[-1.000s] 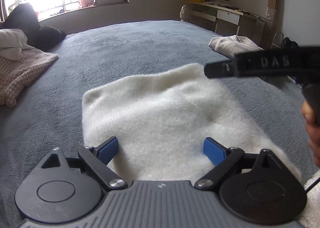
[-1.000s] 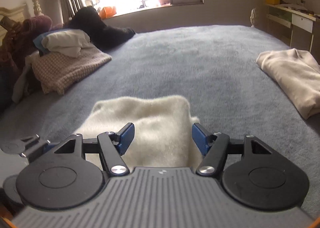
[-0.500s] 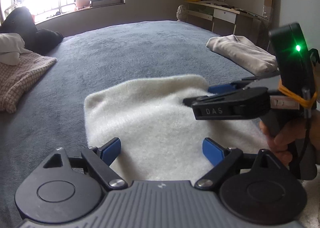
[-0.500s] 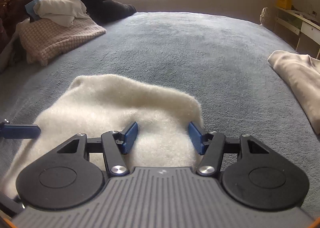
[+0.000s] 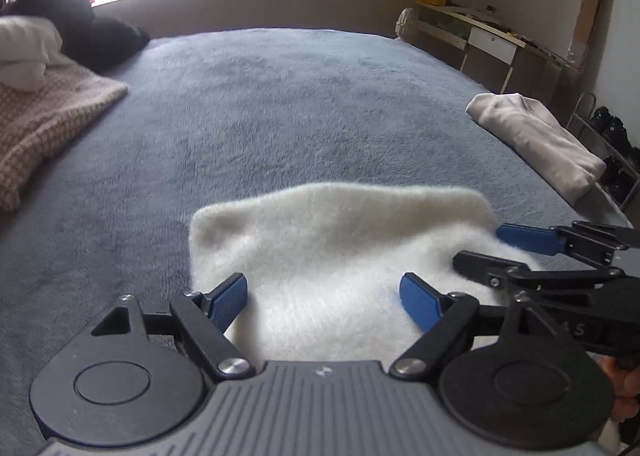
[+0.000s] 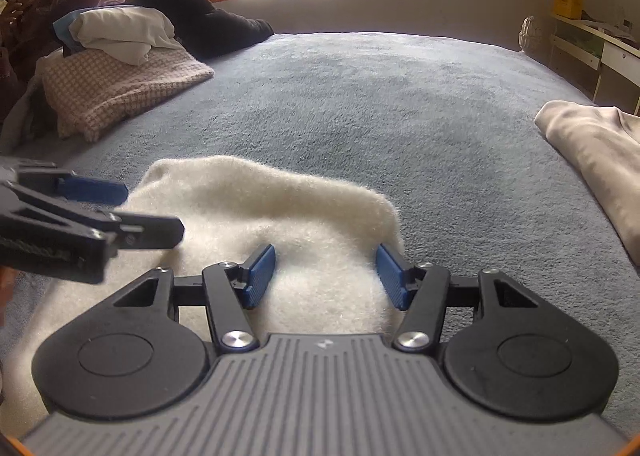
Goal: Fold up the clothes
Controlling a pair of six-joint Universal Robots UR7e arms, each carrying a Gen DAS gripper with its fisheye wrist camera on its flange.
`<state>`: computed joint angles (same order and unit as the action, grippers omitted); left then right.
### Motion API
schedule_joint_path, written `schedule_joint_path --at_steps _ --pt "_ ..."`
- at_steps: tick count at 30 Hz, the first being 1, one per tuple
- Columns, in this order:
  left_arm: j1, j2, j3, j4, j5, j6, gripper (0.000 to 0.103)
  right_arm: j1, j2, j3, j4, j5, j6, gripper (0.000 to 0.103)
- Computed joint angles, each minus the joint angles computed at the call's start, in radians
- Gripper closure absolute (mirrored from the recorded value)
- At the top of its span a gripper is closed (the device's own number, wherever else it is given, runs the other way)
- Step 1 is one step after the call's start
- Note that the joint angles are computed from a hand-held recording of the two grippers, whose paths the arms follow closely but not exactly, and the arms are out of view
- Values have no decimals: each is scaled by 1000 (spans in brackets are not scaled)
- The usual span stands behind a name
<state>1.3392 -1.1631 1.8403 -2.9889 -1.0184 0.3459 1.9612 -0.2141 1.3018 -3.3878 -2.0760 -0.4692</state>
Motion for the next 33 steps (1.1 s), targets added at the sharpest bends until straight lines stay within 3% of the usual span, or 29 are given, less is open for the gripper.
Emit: schedule_joint_path --at_steps 3,6,9,11,15,17,21,25,30,33 --pt "8 -6 6 -10 -18 -12 17 8 -16 24 -46 -11 22 53" --pt "11 -4 7 -17 -21 -9 17 12 -30 31 -78 -6 38 64" --pt "9 1 12 -36 -16 -11 16 8 -15 -23 -46 25 20 76" --pt "8 0 20 -53 -16 -1 16 2 6 -78 5 28 20 78" --pt "3 -24 25 -67 -12 -9 17 -43 43 -168 141 12 138 83" --pt "1 -26 27 -122 -12 22 16 -50 18 -128 99 60 179 86" --pt "-2 36 -55 -159 72 83 15 -37 -7 -85 35 108 122 88" --pt "25 118 -146 -153 189 53 15 -38 16 -119 77 116 83 88" --pt "56 124 -162 -205 187 34 11 -68 19 -130 127 134 133 91" --pt "64 117 -160 -252 179 50 12 -39 18 -136 97 122 49 92"
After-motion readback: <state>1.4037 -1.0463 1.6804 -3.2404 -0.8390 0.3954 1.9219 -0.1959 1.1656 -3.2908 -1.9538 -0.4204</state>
